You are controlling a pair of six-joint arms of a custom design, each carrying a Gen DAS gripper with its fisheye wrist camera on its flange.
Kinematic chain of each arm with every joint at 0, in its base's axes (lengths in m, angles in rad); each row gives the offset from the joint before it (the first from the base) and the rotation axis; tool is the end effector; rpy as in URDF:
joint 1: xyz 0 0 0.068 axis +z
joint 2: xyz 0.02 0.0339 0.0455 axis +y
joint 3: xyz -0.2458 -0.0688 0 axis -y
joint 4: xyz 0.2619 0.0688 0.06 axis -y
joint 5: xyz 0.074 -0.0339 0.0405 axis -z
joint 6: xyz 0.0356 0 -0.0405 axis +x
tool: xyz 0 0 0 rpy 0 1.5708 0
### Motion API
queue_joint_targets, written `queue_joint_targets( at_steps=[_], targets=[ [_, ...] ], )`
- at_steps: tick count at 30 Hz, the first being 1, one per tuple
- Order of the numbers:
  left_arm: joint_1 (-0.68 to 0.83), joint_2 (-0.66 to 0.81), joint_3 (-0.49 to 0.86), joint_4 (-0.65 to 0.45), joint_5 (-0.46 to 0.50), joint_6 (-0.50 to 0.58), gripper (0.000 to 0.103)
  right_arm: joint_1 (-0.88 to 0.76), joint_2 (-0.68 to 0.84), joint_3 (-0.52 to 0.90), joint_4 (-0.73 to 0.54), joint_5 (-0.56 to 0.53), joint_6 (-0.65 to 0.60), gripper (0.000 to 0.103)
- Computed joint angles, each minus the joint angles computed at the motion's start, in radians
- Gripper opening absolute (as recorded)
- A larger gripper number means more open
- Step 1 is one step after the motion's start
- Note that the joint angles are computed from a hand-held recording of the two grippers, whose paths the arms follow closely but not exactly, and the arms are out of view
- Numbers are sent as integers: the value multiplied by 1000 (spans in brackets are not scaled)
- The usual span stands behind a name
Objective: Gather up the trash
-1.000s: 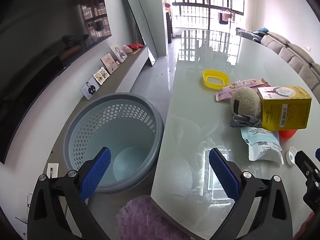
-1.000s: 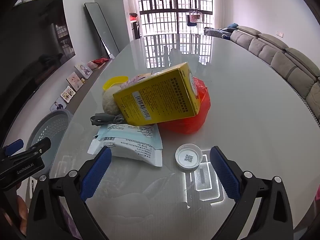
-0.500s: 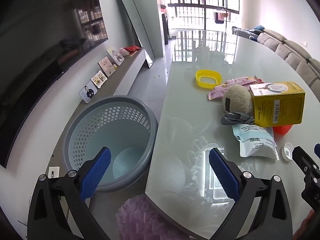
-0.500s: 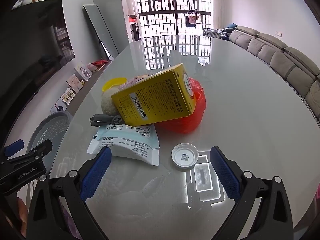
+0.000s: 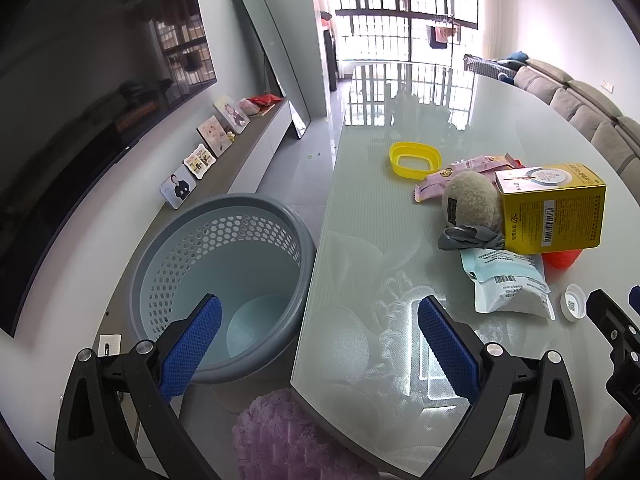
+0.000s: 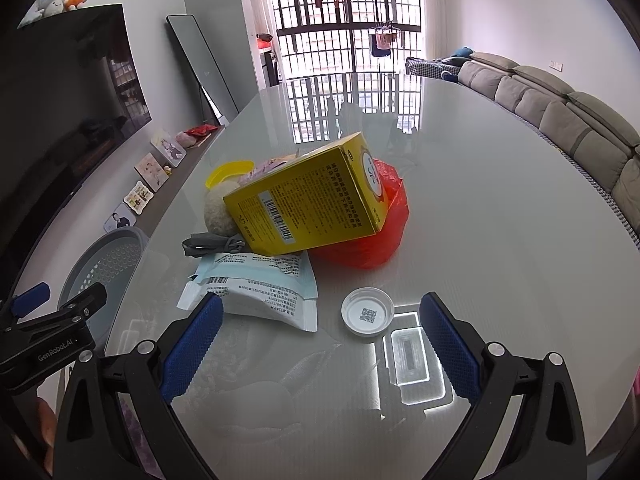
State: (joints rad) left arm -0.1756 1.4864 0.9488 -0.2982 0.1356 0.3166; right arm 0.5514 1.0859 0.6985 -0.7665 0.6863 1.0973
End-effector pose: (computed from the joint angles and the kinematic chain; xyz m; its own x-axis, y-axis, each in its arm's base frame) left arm 0.3223 -0.0621 0.1948 -0.6124 0.4220 -0.6685 0.4767 0.8717 0.1135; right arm 0.1921 0.0917 0.1947 -0.5213 0.4877 -0.7003 0.6080 0.7881 0.0962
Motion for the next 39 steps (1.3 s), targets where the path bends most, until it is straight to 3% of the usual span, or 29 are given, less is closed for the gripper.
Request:
queue_joint_targets(
  at_steps=[39],
  targets=[
    [2, -17, -1, -12, 2, 1, 97, -3, -25, -5, -8, -3, 2, 94]
  ],
)
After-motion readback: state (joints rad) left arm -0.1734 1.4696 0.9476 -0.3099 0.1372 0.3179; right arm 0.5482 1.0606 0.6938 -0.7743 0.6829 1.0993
